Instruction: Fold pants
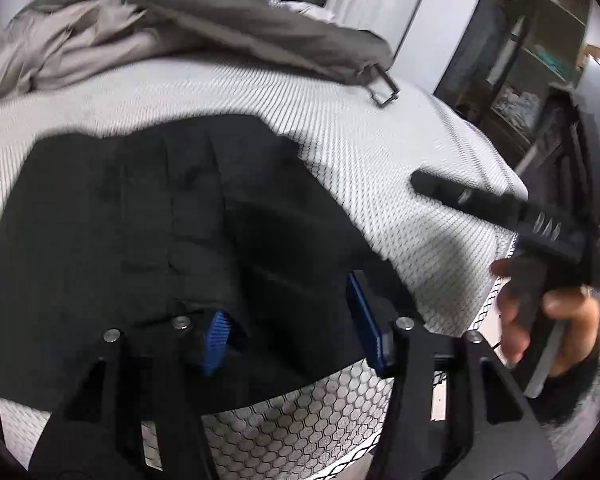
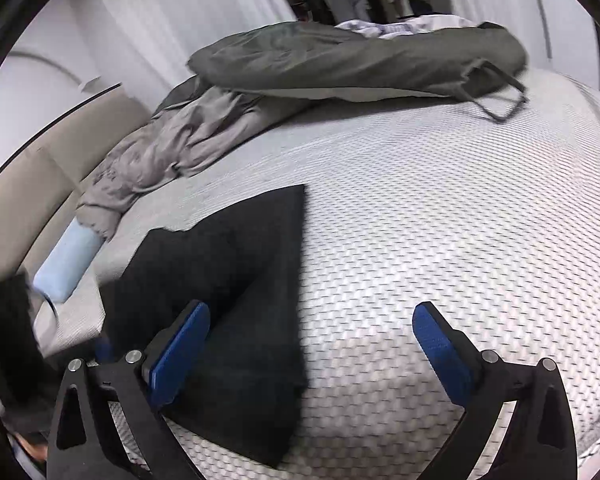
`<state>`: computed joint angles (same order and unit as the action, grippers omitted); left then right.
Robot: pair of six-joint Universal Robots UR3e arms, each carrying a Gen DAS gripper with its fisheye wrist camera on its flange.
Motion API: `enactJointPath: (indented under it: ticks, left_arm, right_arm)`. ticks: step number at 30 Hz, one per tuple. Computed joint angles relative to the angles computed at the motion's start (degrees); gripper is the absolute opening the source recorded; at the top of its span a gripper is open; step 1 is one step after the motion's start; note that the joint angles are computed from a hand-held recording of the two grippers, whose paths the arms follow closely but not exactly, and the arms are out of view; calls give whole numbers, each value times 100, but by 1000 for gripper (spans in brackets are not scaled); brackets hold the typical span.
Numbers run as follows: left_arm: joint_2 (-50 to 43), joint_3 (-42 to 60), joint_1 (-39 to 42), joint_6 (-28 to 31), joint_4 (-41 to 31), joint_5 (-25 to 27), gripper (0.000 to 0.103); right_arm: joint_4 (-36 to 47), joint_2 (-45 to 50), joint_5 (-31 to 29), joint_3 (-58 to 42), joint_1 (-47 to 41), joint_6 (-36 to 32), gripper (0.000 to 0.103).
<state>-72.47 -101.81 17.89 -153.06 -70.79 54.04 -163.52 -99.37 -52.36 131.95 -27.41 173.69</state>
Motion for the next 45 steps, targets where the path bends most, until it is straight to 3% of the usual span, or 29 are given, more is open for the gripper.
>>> enactJointPath:
  ticks: [3, 6, 7, 10, 12, 16, 18, 20, 24, 25, 26, 28, 29, 34, 38, 41, 43, 45]
  left_arm:
    - [392, 80, 382, 649, -819, -434, 67]
    - [652, 386, 1241, 1507, -1650, -1114, 83]
    - [742, 500, 1532, 1696, -1903, -1306, 83]
    - [666, 638, 2088, 1684, -1699, -1431, 84]
    - [482, 607, 2255, 1326, -1193, -1271, 84]
    - [3, 788, 2823, 1285, -1262, -1109, 84]
    - [-299, 844, 2844, 1093, -1149, -888, 84]
    - [-463, 821, 3331, 1639, -1462, -847, 84]
    - [-456, 461, 3795, 2178, -1152, -722, 84]
    - [-529, 459, 3802, 2138, -1035, -657, 84]
    - [-630, 454, 3805, 2009, -868, -582, 84]
    - [-885, 514, 3845, 1782, -704, -482, 84]
    - [-1026, 641, 3879, 1732, -783, -478, 84]
    - [-1154, 792, 4116, 1746, -931, -387, 84]
    - [-1321, 790, 3976, 1658, -715, -188, 84]
    - [-1364, 820, 3871, 1619, -662, -160, 84]
    - [-1351, 812, 3819, 1610, -599, -164, 84]
    - [-1323, 803, 3753, 1573, -565, -151, 84]
  right_arm:
    - [193, -67, 25, 53, -214, -49, 103]
    - [526, -376, 280, 221, -506, -263, 103]
    - [570, -426, 315, 239, -529, -299, 103]
    - [547, -531, 289, 315, -270, -236, 103]
    - [593, -514, 233, 267, -91, -270, 103]
    - [606, -272, 168, 130, 348, -331, 102]
    - [608, -143, 363, 100, 483, -438, 85]
    - [820, 5, 657, 16, 542, -604, 69]
    - [793, 504, 709, -180, 802, -419, 43]
    - [650, 645, 636, -207, 877, -317, 36]
    - [540, 752, 532, -247, 966, -243, 23]
    - [368, 902, 295, -353, 1152, -122, 16]
    - [167, 770, 303, -238, 1142, -75, 7]
    - [917, -397, 316, 120, 728, -403, 7]
    - [1110, 204, -368, -118, 1018, -413, 9]
    - [1234, -130, -211, 38, 892, -598, 9]
    - [1584, -602, 212, 177, 627, -741, 8]
    - [1774, -707, 115, 100, 692, -803, 8]
